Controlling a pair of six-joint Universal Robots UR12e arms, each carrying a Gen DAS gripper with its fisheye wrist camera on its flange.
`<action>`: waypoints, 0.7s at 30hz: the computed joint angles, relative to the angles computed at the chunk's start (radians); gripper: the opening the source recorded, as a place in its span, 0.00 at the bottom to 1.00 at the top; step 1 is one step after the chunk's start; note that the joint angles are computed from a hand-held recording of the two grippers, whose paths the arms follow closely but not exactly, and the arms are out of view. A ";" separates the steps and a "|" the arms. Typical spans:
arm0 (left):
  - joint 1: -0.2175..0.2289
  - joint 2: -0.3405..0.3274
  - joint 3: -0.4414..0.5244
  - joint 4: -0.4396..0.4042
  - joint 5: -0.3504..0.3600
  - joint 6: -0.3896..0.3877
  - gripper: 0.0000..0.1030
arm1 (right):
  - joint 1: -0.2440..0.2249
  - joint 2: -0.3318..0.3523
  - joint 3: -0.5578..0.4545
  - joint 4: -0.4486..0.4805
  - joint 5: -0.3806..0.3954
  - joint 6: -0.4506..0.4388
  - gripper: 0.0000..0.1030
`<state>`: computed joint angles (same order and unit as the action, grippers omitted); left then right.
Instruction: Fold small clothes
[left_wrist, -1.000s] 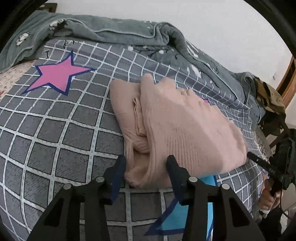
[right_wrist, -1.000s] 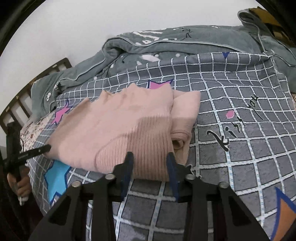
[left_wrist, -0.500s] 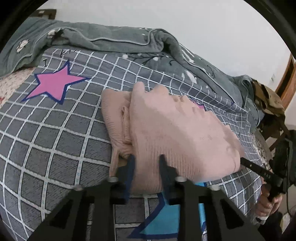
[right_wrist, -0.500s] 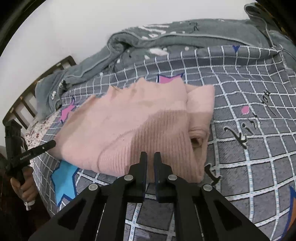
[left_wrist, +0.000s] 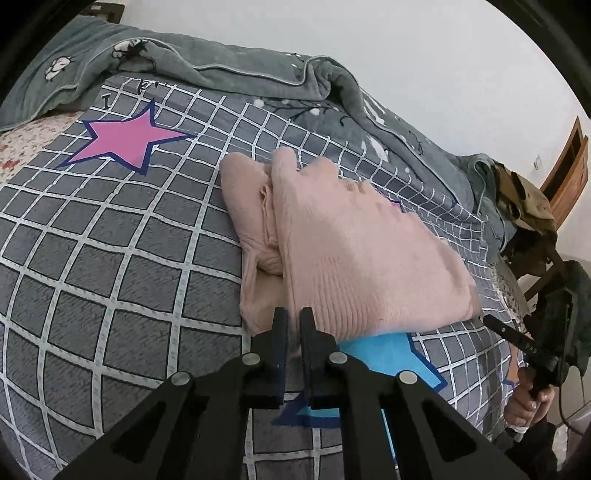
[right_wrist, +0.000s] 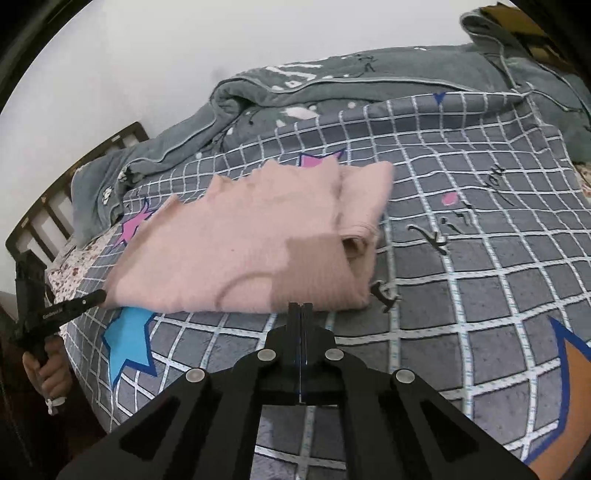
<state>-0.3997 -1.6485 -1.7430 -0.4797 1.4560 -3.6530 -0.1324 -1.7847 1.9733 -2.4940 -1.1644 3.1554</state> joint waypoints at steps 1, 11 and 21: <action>0.002 0.000 -0.001 0.003 -0.004 -0.002 0.08 | -0.005 0.000 0.000 -0.004 0.007 0.008 0.04; 0.009 -0.035 0.047 -0.039 -0.010 0.010 0.19 | 0.030 0.056 -0.048 -0.031 -0.054 -0.020 0.24; 0.013 -0.042 0.053 -0.031 -0.015 0.044 0.43 | 0.057 0.083 -0.057 -0.124 -0.153 -0.050 0.47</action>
<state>-0.3862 -1.6906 -1.6898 -0.5104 1.4414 -3.6087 -0.0756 -1.7021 1.9166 -2.6184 -1.3173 3.1057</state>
